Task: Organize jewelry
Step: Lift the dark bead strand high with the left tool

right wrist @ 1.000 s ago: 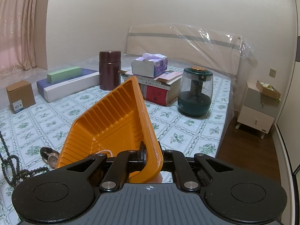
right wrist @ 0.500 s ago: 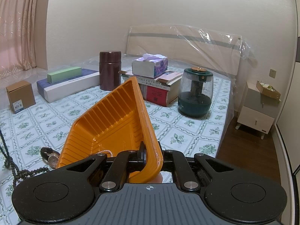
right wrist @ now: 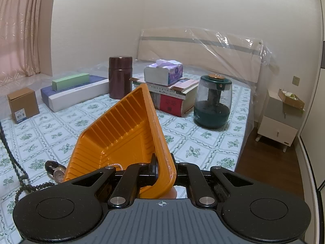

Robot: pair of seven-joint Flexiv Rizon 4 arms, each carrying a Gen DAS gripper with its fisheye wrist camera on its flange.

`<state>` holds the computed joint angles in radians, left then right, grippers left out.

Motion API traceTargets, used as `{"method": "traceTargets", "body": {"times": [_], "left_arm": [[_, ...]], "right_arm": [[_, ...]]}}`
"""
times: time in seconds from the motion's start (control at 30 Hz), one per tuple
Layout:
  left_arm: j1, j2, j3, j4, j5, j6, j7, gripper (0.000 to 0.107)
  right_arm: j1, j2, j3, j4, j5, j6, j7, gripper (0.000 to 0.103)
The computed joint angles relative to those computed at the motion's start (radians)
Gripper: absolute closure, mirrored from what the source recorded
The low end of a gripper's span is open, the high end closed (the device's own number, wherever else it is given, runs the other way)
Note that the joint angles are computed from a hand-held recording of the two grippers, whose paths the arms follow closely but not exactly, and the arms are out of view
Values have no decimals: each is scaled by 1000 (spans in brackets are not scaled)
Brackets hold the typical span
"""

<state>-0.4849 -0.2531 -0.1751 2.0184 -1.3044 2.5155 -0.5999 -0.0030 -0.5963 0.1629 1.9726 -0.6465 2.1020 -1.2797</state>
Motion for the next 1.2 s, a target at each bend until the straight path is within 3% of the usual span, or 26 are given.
{"method": "traceTargets", "body": {"times": [0.7,0.93,1.2], "left_arm": [[28,-98,6,-343,140,-150,157,101],[12,-165,4,-469,133,-205,221,101],[-4,-223,3,-531,62,-283,268,101]], "right_arm": [[-2,1,3,1,1,-2,0,95],[1,5,6,-1,2,-6,5,95],[-7,1,10,-4,-10,-5,14,95]]}}
